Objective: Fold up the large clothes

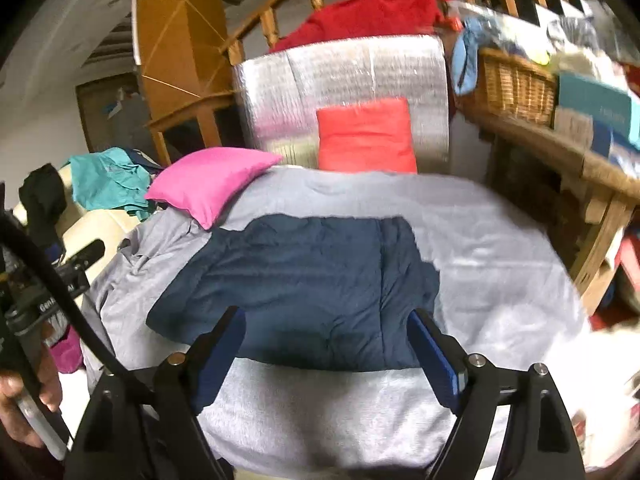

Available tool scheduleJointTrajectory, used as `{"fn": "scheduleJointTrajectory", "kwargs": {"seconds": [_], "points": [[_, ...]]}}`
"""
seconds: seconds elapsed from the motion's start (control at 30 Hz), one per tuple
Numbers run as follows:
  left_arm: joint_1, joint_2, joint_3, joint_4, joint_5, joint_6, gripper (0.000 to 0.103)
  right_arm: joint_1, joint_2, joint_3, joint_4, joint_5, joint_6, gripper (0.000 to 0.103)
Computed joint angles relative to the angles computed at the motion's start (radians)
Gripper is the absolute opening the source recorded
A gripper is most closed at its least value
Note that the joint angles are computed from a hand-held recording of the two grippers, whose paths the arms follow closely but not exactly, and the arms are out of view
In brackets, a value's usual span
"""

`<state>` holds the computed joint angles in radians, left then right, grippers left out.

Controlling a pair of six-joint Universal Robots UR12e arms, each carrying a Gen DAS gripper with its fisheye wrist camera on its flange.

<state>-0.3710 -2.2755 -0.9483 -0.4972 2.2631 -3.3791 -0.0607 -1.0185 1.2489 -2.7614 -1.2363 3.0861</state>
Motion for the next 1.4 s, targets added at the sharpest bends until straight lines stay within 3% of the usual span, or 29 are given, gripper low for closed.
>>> {"fn": "scheduleJointTrajectory", "kwargs": {"seconds": [0.23,0.73,0.9,1.03,1.4], "points": [[-0.028,0.037,-0.049,0.127,0.078,0.066,0.099,-0.005,-0.062,0.088,-0.15,0.009,0.018,0.101],[-0.055,0.105,-0.1,0.142,0.042,0.055,0.1,-0.005,-0.138,0.171,-0.208,-0.03,0.041,0.101],[-0.064,0.11,-0.105,0.153,0.059,0.064,0.1,0.005,-0.144,0.175,-0.191,-0.026,0.058,0.101],[-0.064,0.115,-0.112,0.153,0.072,0.062,0.1,0.023,-0.141,0.173,-0.18,-0.088,0.068,0.101],[-0.059,0.137,-0.146,0.162,0.1,0.036,0.1,0.028,-0.153,0.182,-0.194,-0.094,0.089,0.101]]}}
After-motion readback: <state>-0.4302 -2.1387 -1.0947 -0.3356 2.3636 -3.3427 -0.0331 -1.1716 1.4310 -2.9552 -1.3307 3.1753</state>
